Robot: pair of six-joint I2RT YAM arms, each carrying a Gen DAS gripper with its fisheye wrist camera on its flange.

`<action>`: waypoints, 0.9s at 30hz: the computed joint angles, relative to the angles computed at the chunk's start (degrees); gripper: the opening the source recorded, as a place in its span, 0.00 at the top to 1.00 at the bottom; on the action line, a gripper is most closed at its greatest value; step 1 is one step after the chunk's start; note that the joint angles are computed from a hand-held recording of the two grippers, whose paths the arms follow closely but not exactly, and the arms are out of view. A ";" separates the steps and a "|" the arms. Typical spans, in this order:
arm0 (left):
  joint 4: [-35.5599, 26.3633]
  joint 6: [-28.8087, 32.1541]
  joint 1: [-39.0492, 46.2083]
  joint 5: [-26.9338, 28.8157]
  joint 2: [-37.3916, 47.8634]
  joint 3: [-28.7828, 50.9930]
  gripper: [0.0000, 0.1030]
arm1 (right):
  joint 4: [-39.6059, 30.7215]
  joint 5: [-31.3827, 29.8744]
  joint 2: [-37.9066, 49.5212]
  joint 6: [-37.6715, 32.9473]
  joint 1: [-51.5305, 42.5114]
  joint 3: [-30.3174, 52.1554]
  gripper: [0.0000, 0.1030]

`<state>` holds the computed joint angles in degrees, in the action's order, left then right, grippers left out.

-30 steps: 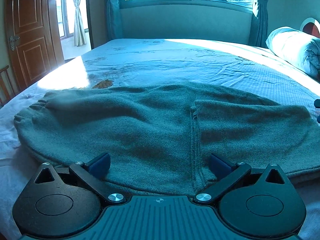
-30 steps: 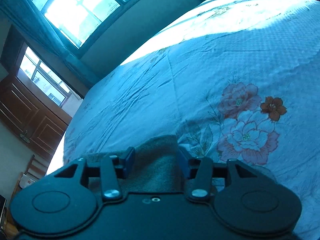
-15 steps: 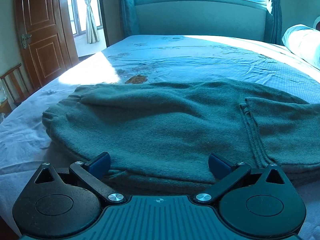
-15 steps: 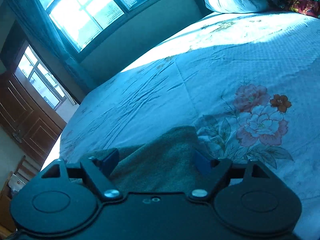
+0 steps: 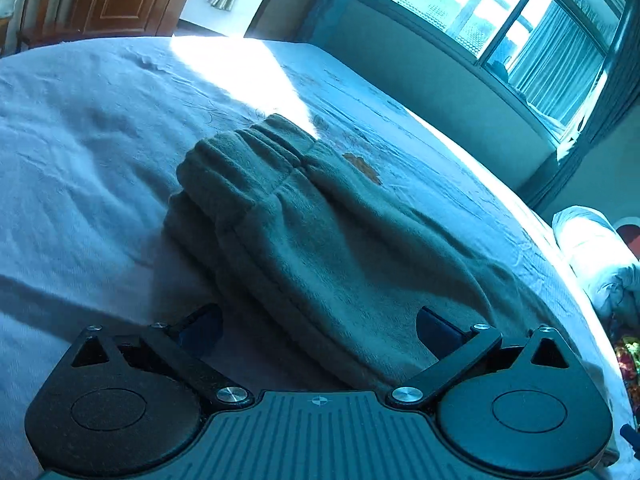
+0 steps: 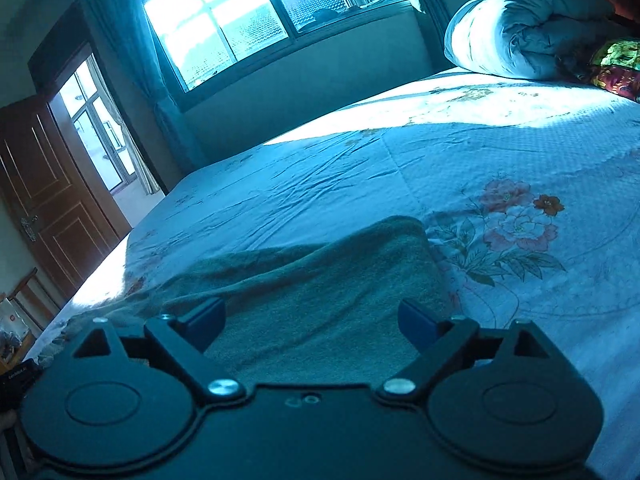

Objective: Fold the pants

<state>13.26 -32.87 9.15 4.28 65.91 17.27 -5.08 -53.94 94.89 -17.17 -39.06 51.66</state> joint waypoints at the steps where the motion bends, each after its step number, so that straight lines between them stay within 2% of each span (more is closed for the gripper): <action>1: 3.15 1.02 2.79 3.39 3.57 0.69 0.00 | 1.04 0.98 -0.75 0.10 0.53 -0.99 0.15; 4: 10.39 1.33 6.68 8.28 11.22 2.26 0.01 | 3.48 5.19 -3.89 -1.38 2.64 -4.28 0.15; 5: 8.84 1.98 6.44 6.46 11.86 3.38 0.29 | 4.44 7.50 -5.50 -2.52 3.76 -5.83 0.16; 6: 6.92 3.03 6.58 4.64 11.58 4.08 0.66 | 4.75 8.14 -6.45 -3.46 4.42 -6.74 0.16; 7: 8.72 1.75 8.56 8.00 10.72 2.74 0.69 | 4.42 7.49 -7.70 -5.05 5.01 -7.84 0.17; 8: 9.18 2.04 8.77 8.31 9.13 1.91 0.70 | 3.66 6.04 -9.13 -7.22 5.57 -9.08 0.18; 9: 8.60 3.60 7.31 6.25 7.07 1.24 0.70 | 3.72 5.37 -10.90 -9.32 6.59 -10.82 0.18; 10: 7.69 5.02 5.85 4.48 5.20 0.80 0.70 | 4.43 5.86 -12.32 -10.78 7.87 -12.42 0.17; 12: 6.60 5.01 5.88 4.58 3.58 0.46 0.70 | 6.33 8.42 -16.84 -13.29 12.29 -16.96 0.16; 16: 6.00 5.32 8.07 7.30 4.29 0.57 0.70 | 10.60 10.45 -21.37 -10.70 18.12 -22.02 0.15; 17: 5.66 5.50 8.31 7.57 3.80 0.34 0.70 | 11.34 12.81 -21.95 -11.22 19.97 -22.88 0.13; 18: 5.54 5.56 8.26 7.56 3.72 0.33 0.70 | 10.83 20.75 -21.09 -13.99 24.58 -23.05 0.12; 19: 5.04 5.63 7.98 7.33 3.48 0.50 0.70 | 9.21 24.97 -19.15 -16.16 27.13 -22.27 0.07; 20: 4.01 5.67 7.62 6.84 2.33 0.60 0.70 | 11.90 27.39 -17.49 -16.87 28.61 -23.50 0.05; 21: 3.31 5.64 6.90 5.87 1.34 0.85 0.70 | 13.79 26.12 -17.83 -16.88 27.80 -24.69 0.05; 22: 2.13 5.77 5.97 4.82 -0.17 1.27 0.70 | 12.28 23.82 -18.88 -16.95 26.15 -24.24 0.08; 23: 0.02 6.18 4.71 3.58 -3.21 1.67 0.70 | 12.04 19.80 -20.39 -15.74 23.30 -24.33 0.16; 24: -1.49 6.73 3.52 2.63 -5.33 2.41 0.70 | 13.27 13.65 -22.16 -13.25 18.45 -24.90 0.17; 27: -6.94 8.12 -1.72 -2.21 -9.80 6.31 0.71 | 11.10 4.07 -21.69 -9.05 9.43 -21.09 0.13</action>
<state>6.31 -24.74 7.43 2.06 56.11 23.58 6.02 -49.87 73.20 -26.21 -29.64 30.56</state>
